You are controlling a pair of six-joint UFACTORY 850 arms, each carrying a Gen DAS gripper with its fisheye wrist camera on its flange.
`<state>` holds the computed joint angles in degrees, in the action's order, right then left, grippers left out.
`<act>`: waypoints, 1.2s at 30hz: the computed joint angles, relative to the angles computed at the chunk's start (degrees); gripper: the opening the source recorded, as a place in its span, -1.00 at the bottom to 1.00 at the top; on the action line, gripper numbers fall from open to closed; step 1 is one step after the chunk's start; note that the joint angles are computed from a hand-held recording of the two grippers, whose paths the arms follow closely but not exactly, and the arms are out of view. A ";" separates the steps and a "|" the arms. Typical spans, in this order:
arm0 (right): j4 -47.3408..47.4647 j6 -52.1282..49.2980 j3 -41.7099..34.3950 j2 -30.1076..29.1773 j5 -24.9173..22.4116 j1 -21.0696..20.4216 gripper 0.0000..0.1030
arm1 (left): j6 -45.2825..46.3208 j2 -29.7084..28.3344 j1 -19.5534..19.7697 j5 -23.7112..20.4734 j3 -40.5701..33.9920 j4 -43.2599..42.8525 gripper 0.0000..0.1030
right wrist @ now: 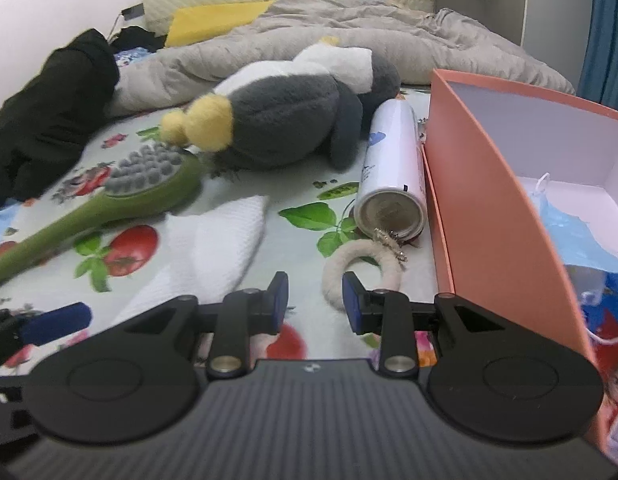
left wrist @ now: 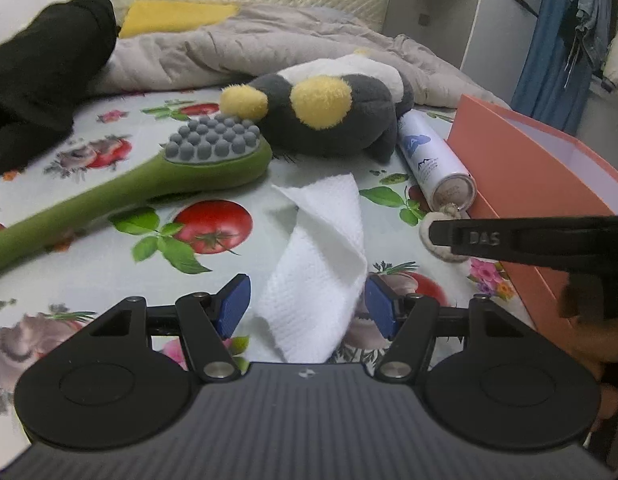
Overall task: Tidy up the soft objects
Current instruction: 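Reach the left gripper to the white cloth while the right gripper reaches the beige fuzzy ring, then close the left gripper on the white cloth while the right gripper closes on the beige ring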
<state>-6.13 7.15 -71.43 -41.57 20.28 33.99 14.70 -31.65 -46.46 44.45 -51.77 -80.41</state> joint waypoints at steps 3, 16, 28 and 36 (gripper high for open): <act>1.06 -1.70 -2.53 -2.12 -1.21 0.02 -0.37 | -2.71 -1.00 1.03 -0.92 -0.36 2.74 0.34; 0.53 -6.48 -5.79 -5.52 -2.33 -0.26 -0.39 | -2.55 -2.09 2.89 -3.98 -1.49 4.35 0.30; -14.97 7.66 -4.97 -3.80 -5.27 -0.54 -0.78 | -9.55 -0.01 1.13 -4.28 0.14 0.99 -0.80; -19.98 11.19 1.47 1.37 -3.28 -0.19 -0.78 | -14.53 2.45 -3.00 -3.49 2.67 -1.30 -0.81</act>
<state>-26.11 18.34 -69.95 -40.20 17.00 33.80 0.17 -29.20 -49.47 40.97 -49.10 -81.71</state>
